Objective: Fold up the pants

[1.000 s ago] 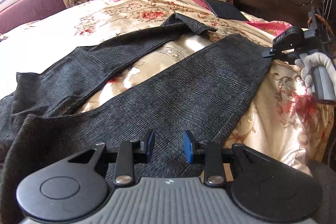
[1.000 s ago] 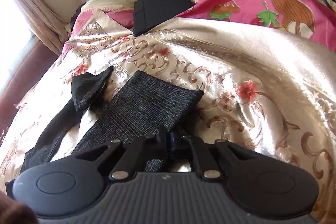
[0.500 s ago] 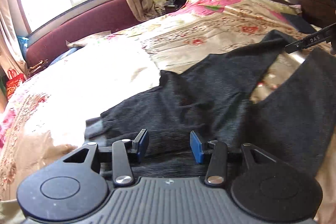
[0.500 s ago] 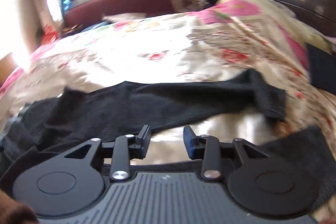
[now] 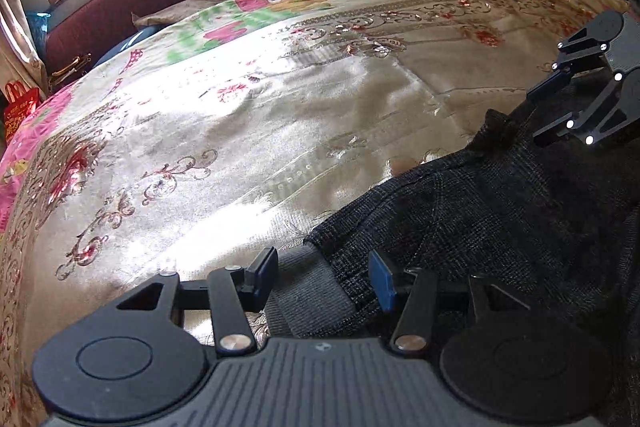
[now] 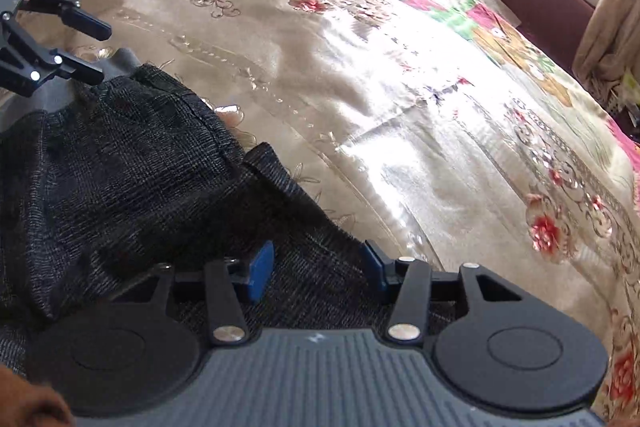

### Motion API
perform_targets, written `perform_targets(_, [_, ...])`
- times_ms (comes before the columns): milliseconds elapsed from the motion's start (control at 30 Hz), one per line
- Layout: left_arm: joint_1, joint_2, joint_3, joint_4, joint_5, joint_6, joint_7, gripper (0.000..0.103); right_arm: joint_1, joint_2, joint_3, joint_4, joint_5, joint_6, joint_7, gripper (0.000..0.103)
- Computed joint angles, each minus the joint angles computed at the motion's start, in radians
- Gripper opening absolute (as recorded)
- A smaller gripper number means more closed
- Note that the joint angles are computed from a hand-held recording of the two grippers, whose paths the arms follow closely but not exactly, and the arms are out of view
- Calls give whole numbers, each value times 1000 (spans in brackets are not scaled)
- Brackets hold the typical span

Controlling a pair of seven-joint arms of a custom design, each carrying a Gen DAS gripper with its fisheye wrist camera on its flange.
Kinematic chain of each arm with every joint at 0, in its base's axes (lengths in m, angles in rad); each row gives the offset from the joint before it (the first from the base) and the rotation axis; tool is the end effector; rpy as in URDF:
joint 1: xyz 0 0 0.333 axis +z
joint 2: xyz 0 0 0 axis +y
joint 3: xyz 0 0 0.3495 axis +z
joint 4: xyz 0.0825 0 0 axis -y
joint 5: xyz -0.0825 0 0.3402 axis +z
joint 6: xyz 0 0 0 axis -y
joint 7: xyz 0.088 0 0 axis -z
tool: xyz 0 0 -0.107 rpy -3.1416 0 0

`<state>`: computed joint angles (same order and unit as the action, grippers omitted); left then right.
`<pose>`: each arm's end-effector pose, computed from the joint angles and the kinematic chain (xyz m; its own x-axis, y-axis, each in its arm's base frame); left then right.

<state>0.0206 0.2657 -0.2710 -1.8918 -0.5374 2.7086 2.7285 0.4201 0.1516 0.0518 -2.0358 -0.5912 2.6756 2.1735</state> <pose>0.6159 -0.1221 0.4839 -0.7696 -0.6177 -0.1617 -0.4178 0.6787 -0.6040 0.5135 0.2795 0.4794 0.2741 -0.9463 0.1712 -0.7760 -0.3228 -0.5419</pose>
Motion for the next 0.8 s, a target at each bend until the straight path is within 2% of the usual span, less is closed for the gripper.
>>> perform_targets(100, [-25, 46, 25, 28, 92, -15, -49, 69, -11, 48, 4, 38, 30, -22, -98, 50])
perform_targets(200, [-2, 52, -5, 12, 84, 24, -3, 80, -17, 64, -4, 37, 63, 0, -142, 58])
perform_targets(300, [19, 52, -19, 25, 75, -4, 21, 80, -28, 54, -6, 28, 108, 8, -200, 59])
perform_targets(367, [19, 59, -12, 45, 86, -34, 22, 82, -41, 52, 7, 33, 159, -11, -279, 59])
perform_targets(467, [-8, 89, 19, 89, 137, -75, -62, 86, -68, 84, 30, 97, 318, -92, -386, 60])
perform_targets(533, [-8, 97, 17, 89, 152, -67, -75, 89, -51, 89, 17, 108, 313, -111, -384, 58])
perform_targets(567, [-3, 97, 13, 86, 150, -62, -75, 89, -38, 87, 8, 108, 296, -121, -365, 52])
perform_targets(633, [4, 83, 5, 67, 140, -55, -85, 83, -21, 75, 0, 98, 279, -136, -324, 35])
perform_targets(667, [4, 70, 2, 40, 140, -20, -74, 80, -14, 65, -2, 94, 272, -152, -300, 17])
perform_targets(700, [4, 58, -2, 19, 140, 5, -64, 76, -5, 59, -7, 94, 253, -173, -267, 5])
perform_targets(767, [-2, 32, -2, -22, 151, 55, -54, 68, 10, 39, -14, 83, 197, -206, -191, 5])
perform_targets(800, [-2, 18, -4, -41, 152, 80, -46, 59, 14, 27, -13, 76, 174, -215, -160, 5])
